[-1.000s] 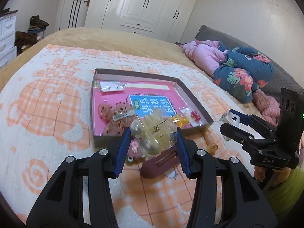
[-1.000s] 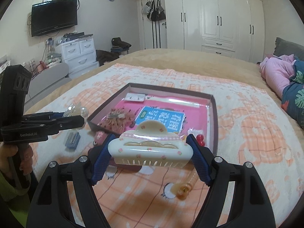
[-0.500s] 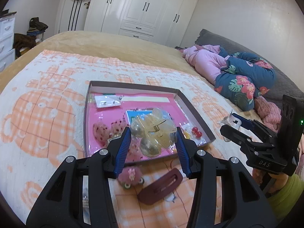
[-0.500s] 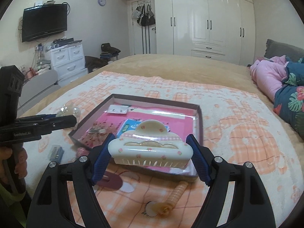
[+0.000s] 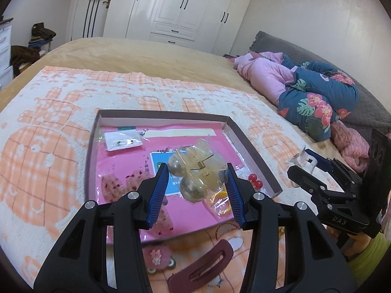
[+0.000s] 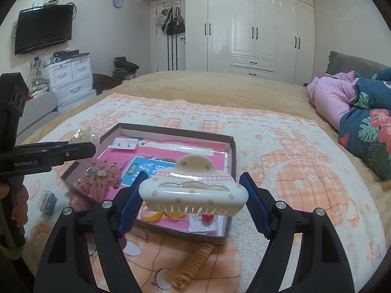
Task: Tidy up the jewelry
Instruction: 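Carry the pearl clips over the box with the left while the right carries the claw clip, then release the pearl clips into the box with the left while the right releases the claw clip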
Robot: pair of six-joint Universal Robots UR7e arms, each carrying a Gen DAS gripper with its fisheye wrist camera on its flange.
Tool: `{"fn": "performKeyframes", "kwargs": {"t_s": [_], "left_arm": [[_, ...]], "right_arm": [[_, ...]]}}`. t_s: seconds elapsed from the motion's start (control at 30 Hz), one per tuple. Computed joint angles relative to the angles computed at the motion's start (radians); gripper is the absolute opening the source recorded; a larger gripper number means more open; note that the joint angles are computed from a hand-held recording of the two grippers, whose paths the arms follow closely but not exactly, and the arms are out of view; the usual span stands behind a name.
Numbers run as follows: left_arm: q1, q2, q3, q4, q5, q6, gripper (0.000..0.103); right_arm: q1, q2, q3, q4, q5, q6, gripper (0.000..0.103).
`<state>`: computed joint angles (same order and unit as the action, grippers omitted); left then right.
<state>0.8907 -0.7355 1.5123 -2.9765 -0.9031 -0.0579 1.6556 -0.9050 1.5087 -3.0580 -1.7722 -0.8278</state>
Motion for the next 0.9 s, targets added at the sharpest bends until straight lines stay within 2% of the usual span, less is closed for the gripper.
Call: {"fn": "performKeyframes", "kwargs": {"t_s": [0.63, 0.9], "left_arm": [[0.049, 0.116, -0.212, 0.186, -0.040, 0.009, 0.038], [0.079, 0.149, -0.274, 0.267, -0.081, -0.011, 0.038]], "right_arm": [[-0.020, 0.063, -0.071, 0.039, -0.039, 0.034, 0.074], [-0.015, 0.097, -0.085, 0.059, -0.068, -0.003, 0.074]]}}
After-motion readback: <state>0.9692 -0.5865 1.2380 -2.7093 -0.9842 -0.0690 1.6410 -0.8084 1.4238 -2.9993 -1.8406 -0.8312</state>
